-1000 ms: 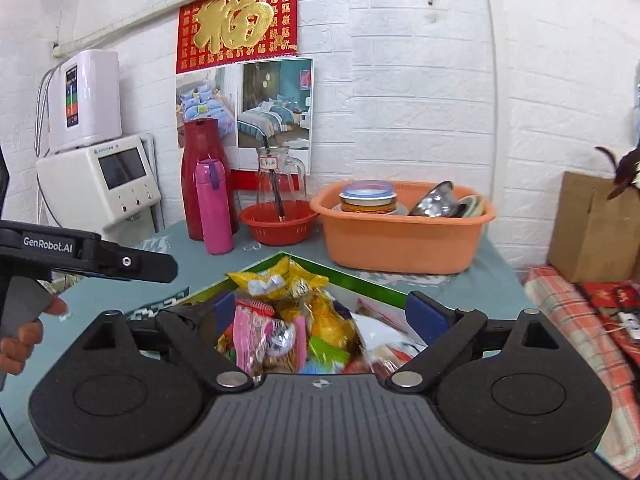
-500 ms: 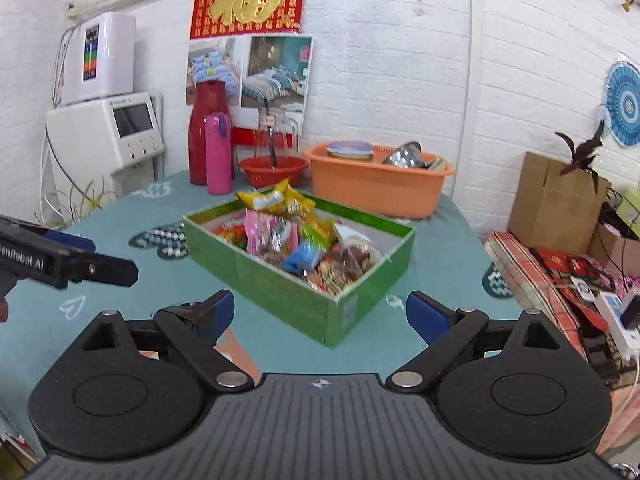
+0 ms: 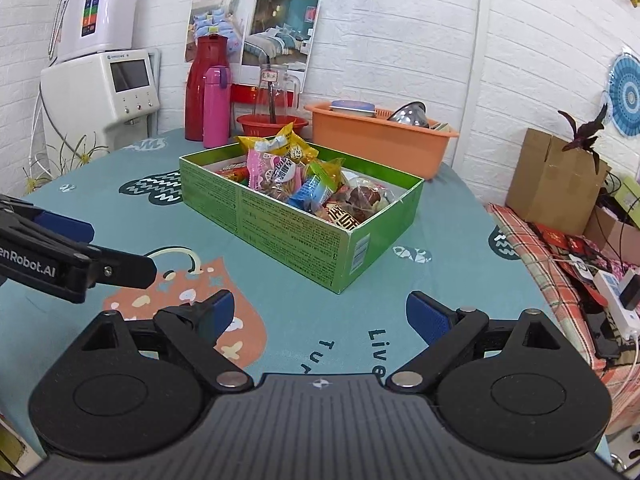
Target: Organize snacks
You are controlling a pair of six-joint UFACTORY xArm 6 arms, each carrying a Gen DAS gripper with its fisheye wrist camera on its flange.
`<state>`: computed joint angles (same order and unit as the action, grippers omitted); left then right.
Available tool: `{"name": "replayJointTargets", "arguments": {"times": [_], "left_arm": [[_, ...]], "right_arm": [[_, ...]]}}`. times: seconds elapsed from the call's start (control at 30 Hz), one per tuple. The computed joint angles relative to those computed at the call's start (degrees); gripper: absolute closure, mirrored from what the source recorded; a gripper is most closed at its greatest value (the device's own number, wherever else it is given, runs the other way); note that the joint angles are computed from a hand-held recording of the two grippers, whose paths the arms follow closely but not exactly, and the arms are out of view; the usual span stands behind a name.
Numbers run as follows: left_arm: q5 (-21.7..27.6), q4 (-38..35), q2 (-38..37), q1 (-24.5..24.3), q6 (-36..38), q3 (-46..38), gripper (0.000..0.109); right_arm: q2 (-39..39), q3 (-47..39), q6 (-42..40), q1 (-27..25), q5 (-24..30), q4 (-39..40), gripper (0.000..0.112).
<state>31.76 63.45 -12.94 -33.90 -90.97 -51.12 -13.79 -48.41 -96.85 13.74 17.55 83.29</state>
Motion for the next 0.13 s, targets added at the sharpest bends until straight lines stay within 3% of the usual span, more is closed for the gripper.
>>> {"name": "replayJointTargets", "arguments": {"times": [0.13], "left_arm": [[0.4,-0.3,-0.1,0.1,0.6,0.0,0.006]], "right_arm": [[0.3,-0.4,0.1,0.1,-0.5,1.1,0.009]]}}
